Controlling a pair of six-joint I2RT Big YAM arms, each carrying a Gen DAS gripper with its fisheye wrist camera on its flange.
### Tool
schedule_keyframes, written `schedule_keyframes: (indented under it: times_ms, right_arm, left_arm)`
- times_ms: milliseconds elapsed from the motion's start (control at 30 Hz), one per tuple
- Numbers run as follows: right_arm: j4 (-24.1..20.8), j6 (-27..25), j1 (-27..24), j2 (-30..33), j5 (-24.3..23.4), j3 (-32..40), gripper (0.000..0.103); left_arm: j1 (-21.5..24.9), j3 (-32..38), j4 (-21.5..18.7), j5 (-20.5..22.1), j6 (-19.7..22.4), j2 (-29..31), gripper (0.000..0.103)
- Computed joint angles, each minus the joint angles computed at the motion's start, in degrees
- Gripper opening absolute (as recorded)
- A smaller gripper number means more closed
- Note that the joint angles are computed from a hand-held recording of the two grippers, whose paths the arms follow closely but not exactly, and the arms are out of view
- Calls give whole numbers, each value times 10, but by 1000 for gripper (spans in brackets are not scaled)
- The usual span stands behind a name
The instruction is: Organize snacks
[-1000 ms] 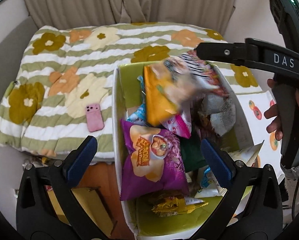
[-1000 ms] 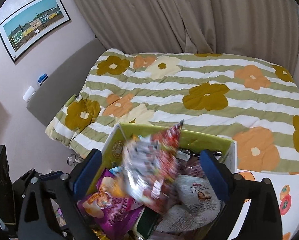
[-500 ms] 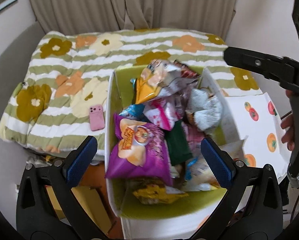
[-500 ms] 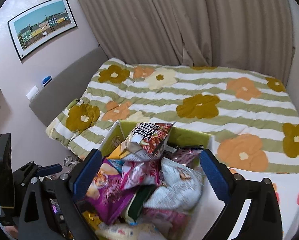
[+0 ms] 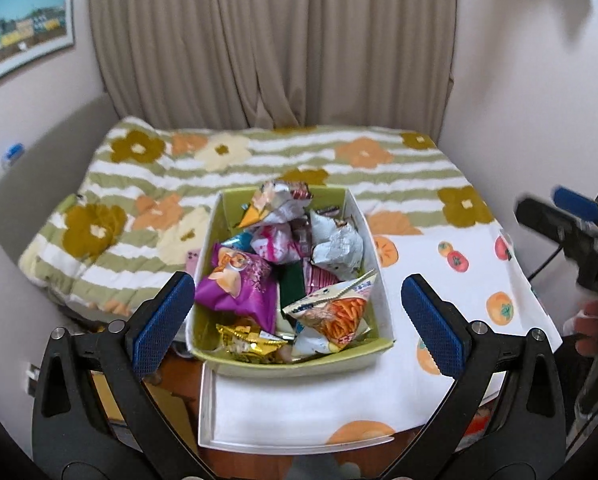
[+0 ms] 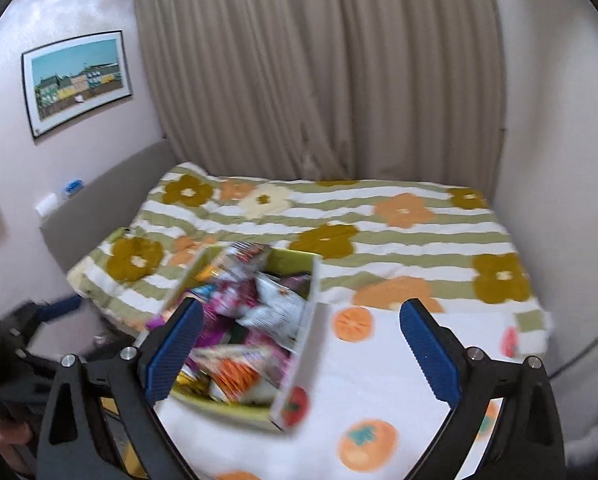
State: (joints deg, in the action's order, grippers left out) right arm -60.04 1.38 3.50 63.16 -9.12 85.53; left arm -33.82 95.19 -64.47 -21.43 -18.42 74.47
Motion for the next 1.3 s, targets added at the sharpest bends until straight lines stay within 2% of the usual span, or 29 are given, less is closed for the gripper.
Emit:
schedule_keyframes:
  times_ms: [67,200,333,567,1300]
  right_arm:
    - [-5,-10,-9,-34,24,-24,98]
    - [-10,-18,-23,-80,60,-56,98]
    - [-20,-15,-37,-110,72,-76,98]
    - [-26,-7,-49,-133,72,-96,98]
    - [-27,-7,-64,-145,74,-103,98]
  left_arm:
    - [-26,-9,1,-41,-16,-13,103]
    - [-61,-30,15,-77,-30,-38,103]
    - [-94,-43,20,-111,-43,-50,103]
    - [-118,-53,18,-128,-62,-55,103]
    - [-128,-48,17,-130,-76,-47,103]
